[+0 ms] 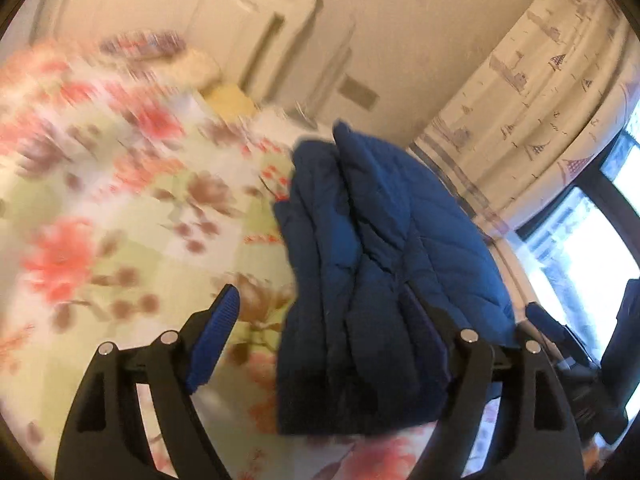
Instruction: Fold large clothes
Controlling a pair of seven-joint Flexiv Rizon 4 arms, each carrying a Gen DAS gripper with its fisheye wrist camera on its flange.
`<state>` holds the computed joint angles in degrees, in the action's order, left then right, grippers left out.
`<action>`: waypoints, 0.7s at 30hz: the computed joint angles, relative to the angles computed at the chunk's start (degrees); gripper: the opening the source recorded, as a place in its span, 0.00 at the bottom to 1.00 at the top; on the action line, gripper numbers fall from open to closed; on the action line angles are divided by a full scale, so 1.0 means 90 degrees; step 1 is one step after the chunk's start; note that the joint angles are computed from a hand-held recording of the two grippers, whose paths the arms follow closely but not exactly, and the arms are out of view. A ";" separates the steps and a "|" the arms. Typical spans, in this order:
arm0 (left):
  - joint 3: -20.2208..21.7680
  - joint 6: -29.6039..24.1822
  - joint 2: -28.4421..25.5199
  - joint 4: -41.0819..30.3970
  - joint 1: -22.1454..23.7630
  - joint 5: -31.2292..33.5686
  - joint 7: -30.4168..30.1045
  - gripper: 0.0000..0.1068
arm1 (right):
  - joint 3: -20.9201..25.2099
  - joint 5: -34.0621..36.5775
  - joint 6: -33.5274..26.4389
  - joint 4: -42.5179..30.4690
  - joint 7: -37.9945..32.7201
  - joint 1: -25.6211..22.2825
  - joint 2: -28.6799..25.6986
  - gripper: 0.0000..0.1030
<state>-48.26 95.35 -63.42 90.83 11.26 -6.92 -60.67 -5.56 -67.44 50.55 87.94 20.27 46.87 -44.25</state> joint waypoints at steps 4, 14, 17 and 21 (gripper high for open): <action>0.0719 0.1944 0.0800 0.1009 -0.0110 0.0629 -0.0428 0.95 | 0.0204 0.0604 -0.0989 -0.0640 -0.1289 0.0435 -0.0350 0.95; 0.2505 0.5306 0.2985 0.3196 -0.0720 0.1560 -0.1205 0.95 | 0.0470 -0.1038 -0.2894 0.1175 0.0789 0.1706 0.1390 0.95; 0.2543 0.5538 0.3474 0.3715 -0.0676 0.1786 -0.1779 0.95 | 0.0716 -0.1119 -0.3671 0.1381 0.1194 0.1809 0.1729 0.95; 0.2945 0.5605 0.3774 0.3994 -0.1145 0.1680 -0.1833 0.95 | 0.1089 -0.1013 -0.4107 0.1364 0.1462 0.1704 0.1827 0.95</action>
